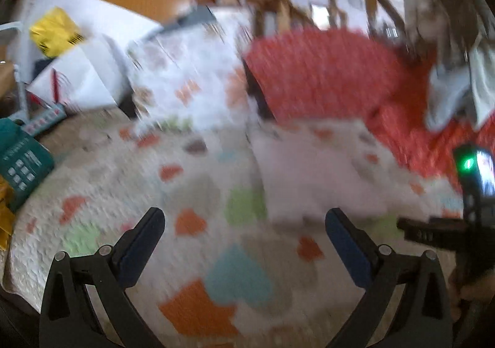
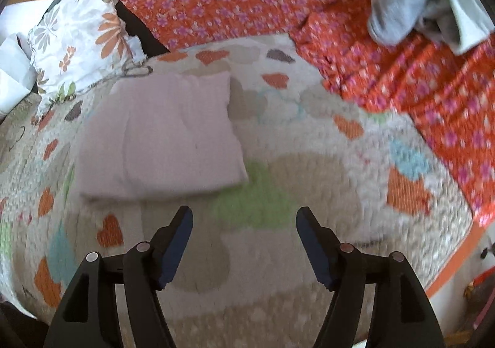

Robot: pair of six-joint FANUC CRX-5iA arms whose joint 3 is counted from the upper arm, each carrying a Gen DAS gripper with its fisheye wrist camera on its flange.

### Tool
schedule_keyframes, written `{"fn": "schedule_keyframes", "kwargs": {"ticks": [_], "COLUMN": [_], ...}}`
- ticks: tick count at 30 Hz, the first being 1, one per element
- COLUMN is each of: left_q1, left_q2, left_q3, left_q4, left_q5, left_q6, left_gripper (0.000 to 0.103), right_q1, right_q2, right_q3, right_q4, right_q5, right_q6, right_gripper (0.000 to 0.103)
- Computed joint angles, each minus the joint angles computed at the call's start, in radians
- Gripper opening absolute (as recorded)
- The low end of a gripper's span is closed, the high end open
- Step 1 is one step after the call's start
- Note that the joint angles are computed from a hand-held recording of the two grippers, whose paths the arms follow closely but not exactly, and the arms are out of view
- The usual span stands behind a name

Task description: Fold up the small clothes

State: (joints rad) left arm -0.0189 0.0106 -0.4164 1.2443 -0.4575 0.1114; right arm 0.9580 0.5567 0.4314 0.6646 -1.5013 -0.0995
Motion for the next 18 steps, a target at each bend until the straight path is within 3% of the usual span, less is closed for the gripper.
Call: {"fn": "schedule_keyframes", "kwargs": {"ticks": [6,13,18], "left_q1": [0.009,0.045,0.055], "left_q2": [0.020,0.079,0.110], "left_q3": [0.021,0.124,0.178], "left_q4": [-0.147,-0.423,-0.526], "left_q5": [-0.046,-0.134,-0.183], "left_q6": [0.064,0.328,0.435], "left_gripper": [0.103,0.103,0.103], "right_q1": [0.022,0.022,0.019], "right_q2": [0.005,0.033,0.063], "right_q3": [-0.008,0.025,0.066], "right_q4": [-0.040,-0.036,-0.039], "right_q5": [0.006,-0.002,-0.011], "right_q6": [0.010,0.049,0.093], "right_gripper": [0.074,0.075,0.076]}}
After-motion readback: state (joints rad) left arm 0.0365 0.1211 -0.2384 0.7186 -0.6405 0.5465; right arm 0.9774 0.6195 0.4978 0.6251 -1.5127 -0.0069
